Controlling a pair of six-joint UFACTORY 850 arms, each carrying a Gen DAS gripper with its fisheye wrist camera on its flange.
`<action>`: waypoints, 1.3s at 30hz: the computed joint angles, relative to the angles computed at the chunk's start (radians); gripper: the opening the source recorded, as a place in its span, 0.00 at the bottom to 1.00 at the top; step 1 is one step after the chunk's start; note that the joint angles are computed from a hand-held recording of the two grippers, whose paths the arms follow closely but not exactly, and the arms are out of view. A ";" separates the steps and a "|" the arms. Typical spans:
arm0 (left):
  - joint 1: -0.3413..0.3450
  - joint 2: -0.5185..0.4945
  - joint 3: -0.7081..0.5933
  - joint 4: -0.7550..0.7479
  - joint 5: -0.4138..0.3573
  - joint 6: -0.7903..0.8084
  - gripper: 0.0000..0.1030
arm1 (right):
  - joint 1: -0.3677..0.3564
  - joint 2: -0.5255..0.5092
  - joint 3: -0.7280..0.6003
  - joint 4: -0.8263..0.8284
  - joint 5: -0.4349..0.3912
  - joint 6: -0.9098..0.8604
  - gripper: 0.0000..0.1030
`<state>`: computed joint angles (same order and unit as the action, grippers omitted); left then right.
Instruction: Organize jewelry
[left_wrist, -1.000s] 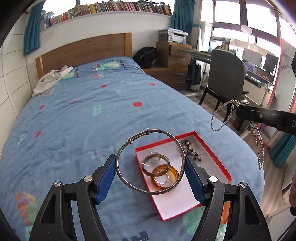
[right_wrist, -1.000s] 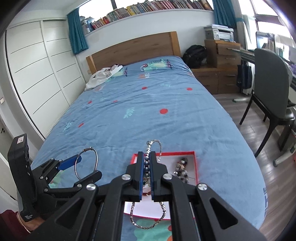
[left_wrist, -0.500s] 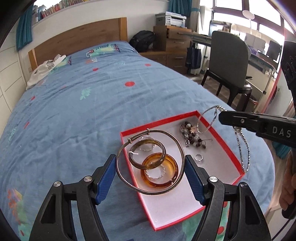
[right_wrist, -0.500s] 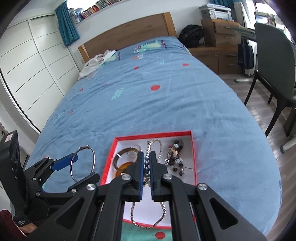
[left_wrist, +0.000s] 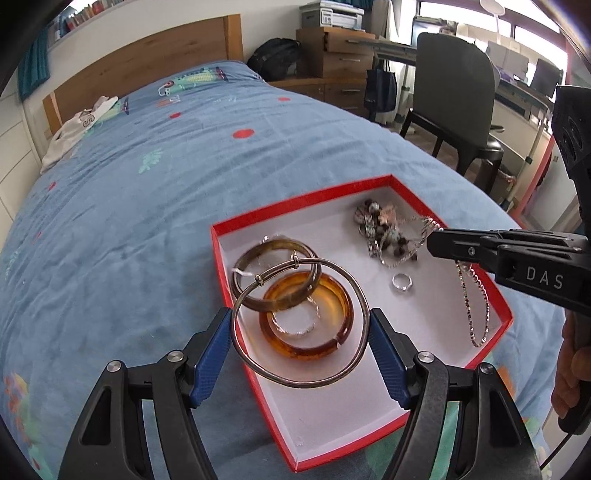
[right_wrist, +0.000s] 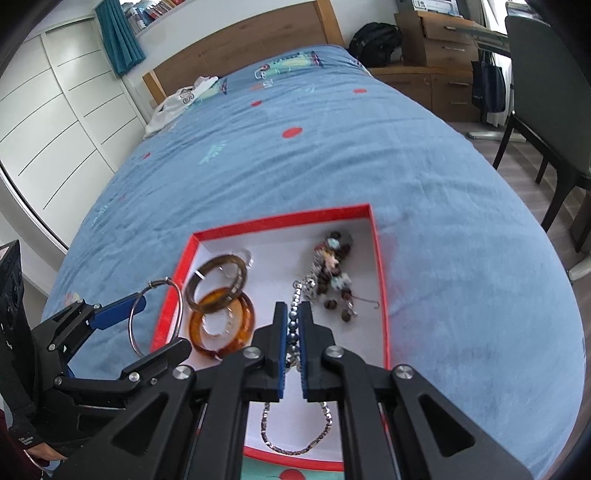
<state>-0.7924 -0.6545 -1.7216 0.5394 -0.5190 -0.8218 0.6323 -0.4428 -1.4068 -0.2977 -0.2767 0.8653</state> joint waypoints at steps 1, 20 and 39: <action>-0.001 -0.002 0.003 -0.007 0.001 0.005 0.70 | -0.002 0.001 0.007 0.016 0.001 -0.016 0.06; -0.014 -0.042 -0.003 -0.044 -0.014 0.076 0.69 | -0.010 0.011 0.074 0.170 0.001 -0.180 0.06; -0.019 -0.069 -0.043 -0.087 -0.057 0.134 0.72 | 0.002 0.094 0.109 -0.035 -0.016 0.028 0.07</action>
